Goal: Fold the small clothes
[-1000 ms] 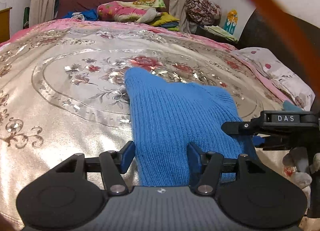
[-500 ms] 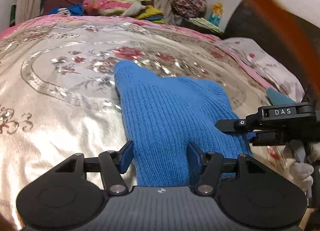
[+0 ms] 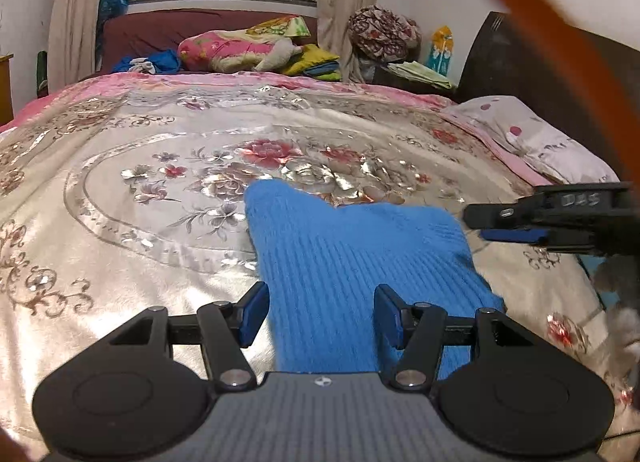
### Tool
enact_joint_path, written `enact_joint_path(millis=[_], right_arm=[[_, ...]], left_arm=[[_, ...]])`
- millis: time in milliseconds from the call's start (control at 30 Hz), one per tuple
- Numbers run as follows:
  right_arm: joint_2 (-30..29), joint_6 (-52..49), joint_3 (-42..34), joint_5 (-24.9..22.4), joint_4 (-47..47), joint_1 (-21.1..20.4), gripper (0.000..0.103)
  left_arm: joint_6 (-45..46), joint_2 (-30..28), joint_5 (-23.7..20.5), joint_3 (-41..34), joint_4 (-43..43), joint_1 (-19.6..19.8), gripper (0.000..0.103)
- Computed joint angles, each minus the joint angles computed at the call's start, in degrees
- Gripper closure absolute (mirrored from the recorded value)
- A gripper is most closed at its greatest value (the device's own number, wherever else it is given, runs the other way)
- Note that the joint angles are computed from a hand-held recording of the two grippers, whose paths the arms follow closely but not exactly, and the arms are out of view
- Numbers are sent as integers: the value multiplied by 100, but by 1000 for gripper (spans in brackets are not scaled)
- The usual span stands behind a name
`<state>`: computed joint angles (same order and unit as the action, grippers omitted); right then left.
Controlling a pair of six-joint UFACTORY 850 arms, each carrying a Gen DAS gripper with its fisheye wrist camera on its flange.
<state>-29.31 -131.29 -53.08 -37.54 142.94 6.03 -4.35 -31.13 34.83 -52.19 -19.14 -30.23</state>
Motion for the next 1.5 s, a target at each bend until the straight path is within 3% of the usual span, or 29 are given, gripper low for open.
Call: enact_joint_path(millis=[133,233,333,433,600,733,867,1067,1333,1500], right_arm=[[-282,-278,-321,223,106,201,71],[-549,-528,-601,935,332,391,72],[-539,-986,-476,774,815,440,72],[-386,-512,-380,855,614,402,71],[129,-1077,316,399,906,414,70],[159,-1695,449,813,1257,584,69],[266,-1162,679,721,989,506,67],[485,-1181,1024,563,1063,471,67],[636,-686,1350,308,875,415,67],[636,-705,1478,407,992,451,67]], left_arm=[[367,-174,-236,-197,-187,-62,41],[733,-254,-287,-267,-442,-123,41],[879,-222,-371,-265,-653,-152,40],[1076,-132,-373,-191,-1017,-228,40],[1387,-67,-401,-70,-1447,-368,40],[1968,-115,-550,-138,-2065,-476,40],[1748,30,-541,14,-1963,-509,40],[1984,106,-581,161,-2176,-612,40],[1499,262,-519,479,-1866,-675,40],[1119,339,-487,686,-1588,-709,40]])
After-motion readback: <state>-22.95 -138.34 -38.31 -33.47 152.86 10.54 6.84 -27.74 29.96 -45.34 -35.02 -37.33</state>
